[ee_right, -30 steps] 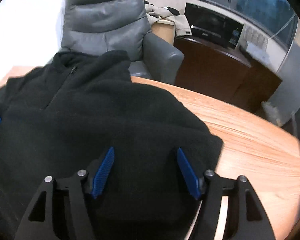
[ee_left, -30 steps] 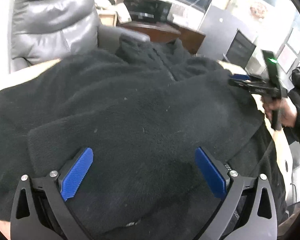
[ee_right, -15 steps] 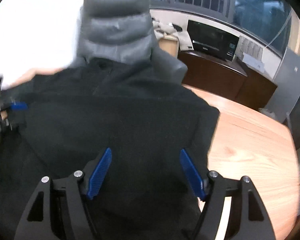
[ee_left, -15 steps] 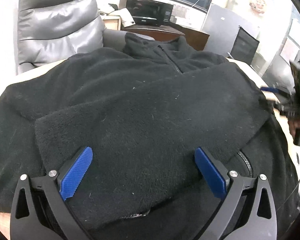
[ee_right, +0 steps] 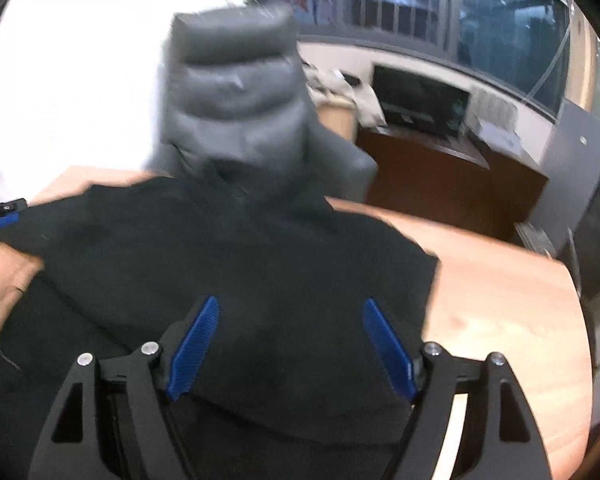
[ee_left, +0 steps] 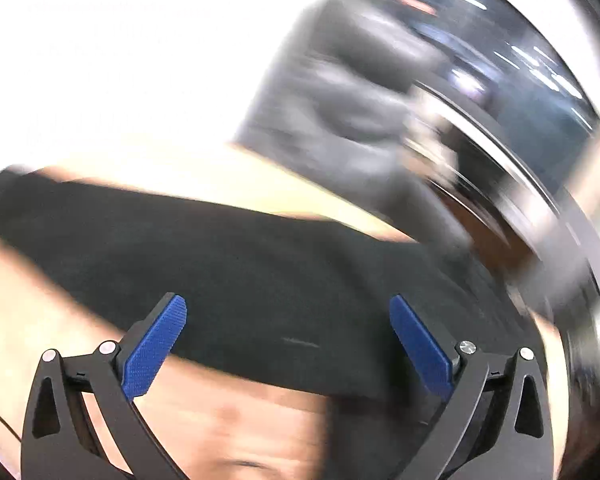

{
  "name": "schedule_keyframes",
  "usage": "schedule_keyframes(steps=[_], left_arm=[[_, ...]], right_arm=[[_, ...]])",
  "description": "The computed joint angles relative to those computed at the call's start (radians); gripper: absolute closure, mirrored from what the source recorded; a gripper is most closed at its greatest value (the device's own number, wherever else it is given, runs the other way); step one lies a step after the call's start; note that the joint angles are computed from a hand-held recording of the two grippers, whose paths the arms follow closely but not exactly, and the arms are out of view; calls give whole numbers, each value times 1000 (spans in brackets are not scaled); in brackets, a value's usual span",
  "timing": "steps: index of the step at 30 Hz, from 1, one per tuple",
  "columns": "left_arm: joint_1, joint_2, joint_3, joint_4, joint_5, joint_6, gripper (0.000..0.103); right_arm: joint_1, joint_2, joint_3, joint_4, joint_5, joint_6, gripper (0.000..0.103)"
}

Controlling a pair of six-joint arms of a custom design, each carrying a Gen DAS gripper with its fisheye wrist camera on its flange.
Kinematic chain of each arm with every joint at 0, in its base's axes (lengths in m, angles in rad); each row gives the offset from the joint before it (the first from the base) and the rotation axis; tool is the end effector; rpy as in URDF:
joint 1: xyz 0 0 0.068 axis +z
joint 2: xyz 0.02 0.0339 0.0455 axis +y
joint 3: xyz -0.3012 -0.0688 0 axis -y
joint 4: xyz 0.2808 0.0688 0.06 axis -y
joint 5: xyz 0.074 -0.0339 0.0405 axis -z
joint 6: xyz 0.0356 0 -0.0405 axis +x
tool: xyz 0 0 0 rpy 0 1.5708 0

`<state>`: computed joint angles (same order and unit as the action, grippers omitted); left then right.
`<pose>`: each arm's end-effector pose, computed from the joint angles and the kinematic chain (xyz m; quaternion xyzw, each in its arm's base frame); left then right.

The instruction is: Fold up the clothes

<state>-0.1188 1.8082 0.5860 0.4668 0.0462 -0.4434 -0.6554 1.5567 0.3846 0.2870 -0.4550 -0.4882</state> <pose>0.3204 -0.0399 0.0877 -0.1393 0.9072 -0.1303 0.3749 0.2055 -0.1382 0.0972 0.0011 0.9207 0.0014 0.3904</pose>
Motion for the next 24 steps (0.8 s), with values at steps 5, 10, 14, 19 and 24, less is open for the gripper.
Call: schedule_keyframes(steps=[5,10,14,19,24], left_arm=[[335,111,58,-14,8,-114,0],[453,288,219,-92,10,-167,0],[491,362,294,-78,24,-219,1],[523,423,364,-46,72,-216,22],[562,479,409,-45,185,-234,88]], right_arm=[[187,-36,-34,0,36,127,22],[411,45,-30,86,122,269,22],[498,39,-44,91,159,310,22],[546,-21,-74,55,189,346,22],[556,-80,-117,31,199,377,22]])
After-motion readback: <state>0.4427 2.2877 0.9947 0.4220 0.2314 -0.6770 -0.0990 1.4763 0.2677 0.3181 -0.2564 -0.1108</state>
